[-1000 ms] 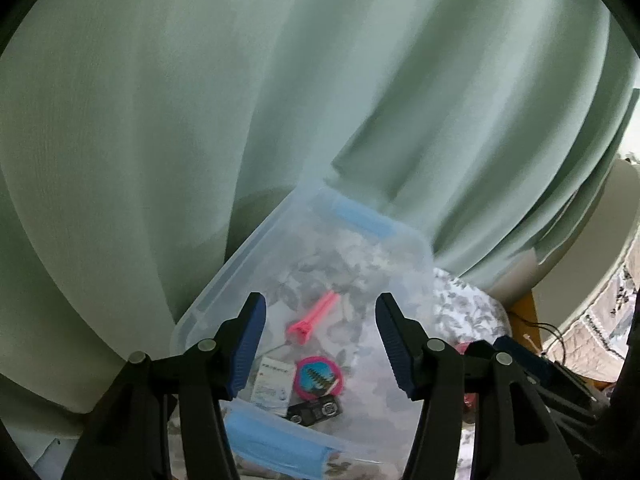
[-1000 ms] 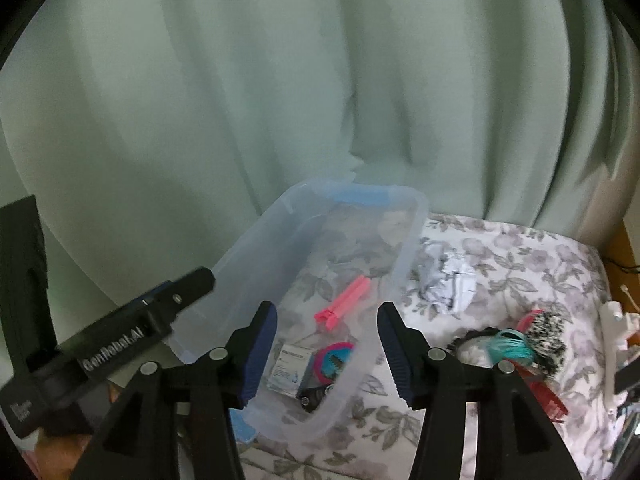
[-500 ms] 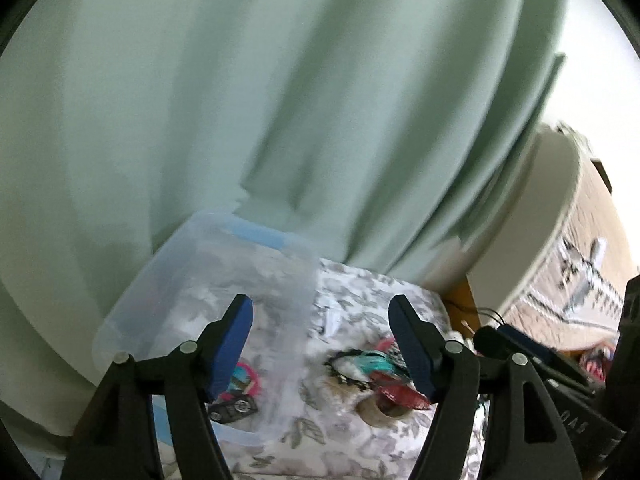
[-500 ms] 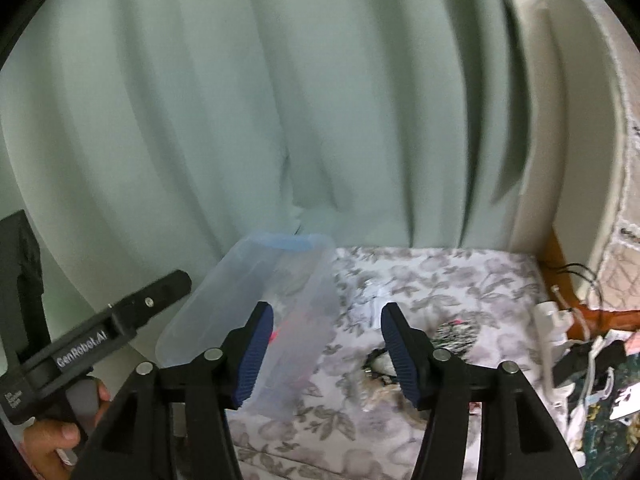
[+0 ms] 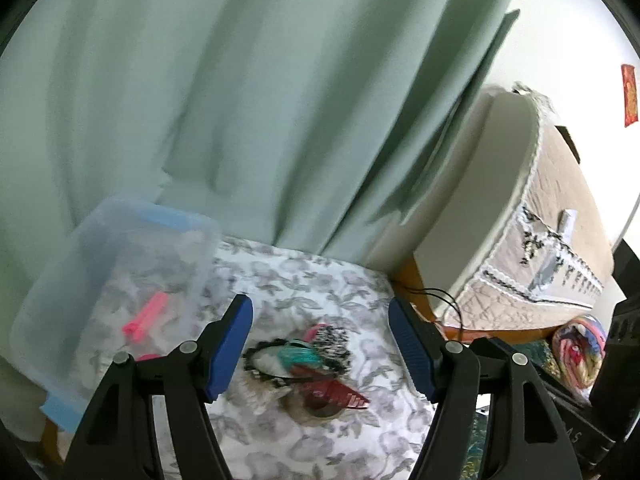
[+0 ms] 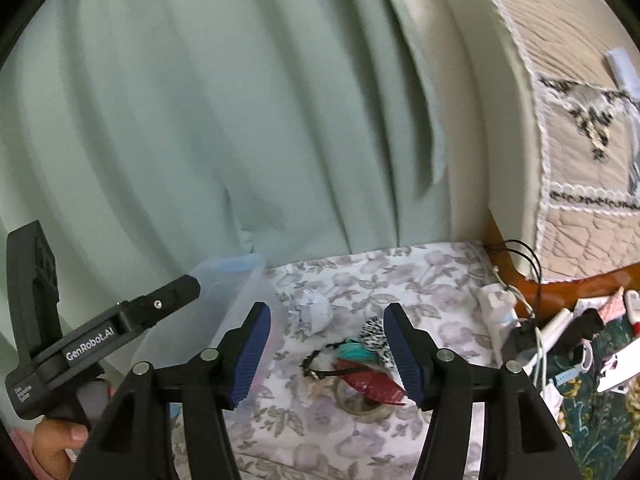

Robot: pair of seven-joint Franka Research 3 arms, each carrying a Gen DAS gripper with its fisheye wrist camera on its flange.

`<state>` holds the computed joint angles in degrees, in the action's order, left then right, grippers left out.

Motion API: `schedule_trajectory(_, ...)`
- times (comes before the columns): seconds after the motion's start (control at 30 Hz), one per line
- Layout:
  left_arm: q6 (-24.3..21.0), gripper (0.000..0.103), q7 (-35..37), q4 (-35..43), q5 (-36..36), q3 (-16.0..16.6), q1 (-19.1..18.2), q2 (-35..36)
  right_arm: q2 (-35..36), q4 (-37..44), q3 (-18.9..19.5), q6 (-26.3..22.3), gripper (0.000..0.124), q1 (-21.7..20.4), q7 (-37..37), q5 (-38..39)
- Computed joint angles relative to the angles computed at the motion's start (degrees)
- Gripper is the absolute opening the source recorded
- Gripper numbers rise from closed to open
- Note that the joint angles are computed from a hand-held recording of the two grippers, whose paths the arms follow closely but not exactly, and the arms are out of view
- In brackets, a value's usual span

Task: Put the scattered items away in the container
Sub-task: 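Move both tools back toward the remaining items on the bed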

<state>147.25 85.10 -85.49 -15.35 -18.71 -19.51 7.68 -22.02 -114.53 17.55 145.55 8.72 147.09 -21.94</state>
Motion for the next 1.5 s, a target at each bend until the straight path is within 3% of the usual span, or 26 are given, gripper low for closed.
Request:
schedule_trajectory(0.17,-5.1,0.071,0.4,3.5,-1.9,-0.8,0.0,3.1,-2.0,-3.4,-1.6,0.5,0.063,0.0,-1.7,2.3)
schedule_trajectory(0.37,-4.5,0.072,-4.2,0.6,13.3,1.3,-2.9,2.3,-1.8,-6.1,-2.2,-1.2,0.063,-0.2,-3.4,5.1)
schedule_trajectory(0.53,-6.2,0.072,-4.4,-2.2,16.6,1.1,-2.8,2.1,0.0,-7.6,-3.2,-2.6,0.063,1.4,-5.7,8.2)
schedule_trajectory(0.77,-9.7,0.072,-6.5,-3.6,17.7,1.4,-2.3,3.1,2.1,-8.7,-4.3,-3.9,0.063,3.0,-7.5,10.4)
schedule_trajectory(1.17,-10.3,0.071,-2.8,-1.1,14.8,-0.2,-2.4,8.2,6.3,-7.9,-6.8,-3.2,0.063,4.0,-6.3,14.1)
schedule_trajectory(1.5,-14.6,0.068,-12.2,8.9,14.6,0.5,-4.0,16.7,12.0,-4.2,-9.2,-2.1,0.063,4.4,-8.0,14.8)
